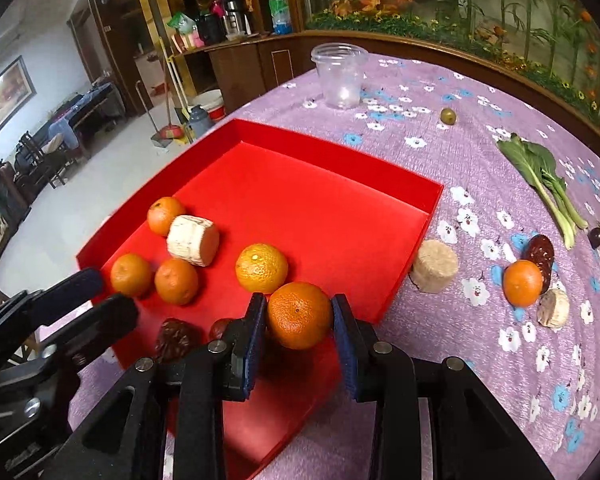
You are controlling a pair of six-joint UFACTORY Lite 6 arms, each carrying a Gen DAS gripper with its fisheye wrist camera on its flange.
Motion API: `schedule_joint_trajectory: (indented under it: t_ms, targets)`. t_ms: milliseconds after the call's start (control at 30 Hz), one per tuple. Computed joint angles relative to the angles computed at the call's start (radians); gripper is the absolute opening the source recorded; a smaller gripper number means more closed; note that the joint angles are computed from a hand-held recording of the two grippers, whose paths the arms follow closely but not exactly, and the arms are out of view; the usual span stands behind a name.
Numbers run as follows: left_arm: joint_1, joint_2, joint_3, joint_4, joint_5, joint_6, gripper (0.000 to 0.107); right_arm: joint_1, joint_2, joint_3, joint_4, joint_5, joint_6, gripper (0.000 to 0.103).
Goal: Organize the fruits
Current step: 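Carry both into the red tray while the left tool releases the date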
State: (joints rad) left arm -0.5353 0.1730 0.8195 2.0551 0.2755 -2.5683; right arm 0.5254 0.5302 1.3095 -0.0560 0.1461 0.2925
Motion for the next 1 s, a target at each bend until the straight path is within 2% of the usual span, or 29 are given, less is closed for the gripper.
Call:
schedule_joint_trajectory:
  t_ms: [233, 467, 733, 933, 1000]
  targets:
    - [0.017, 0.003, -0.003, 0.052, -0.013, -0.047, 0.05, 0.004, 0.015, 0.02, -0.118, 0.01, 0.12, 0.036]
    - [0.023, 0.023, 0.016, 0.036, -0.025, -0.034, 0.055, 0.001, 0.044, 0.045, -0.02, 0.015, 0.028, 0.036]
    - [0.008, 0.04, 0.037, -0.029, -0.035, 0.028, 0.059, 0.005, 0.054, 0.054, -0.067, 0.012, 0.079, 0.037]
    - [0.001, 0.047, 0.046, -0.067, -0.035, 0.058, 0.061, -0.005, 0.053, 0.054, 0.06, 0.009, -0.035, 0.038]
    - [0.001, 0.049, 0.047, -0.072, -0.034, 0.06, 0.061, -0.008, 0.044, 0.042, 0.094, 0.0, -0.067, 0.043]
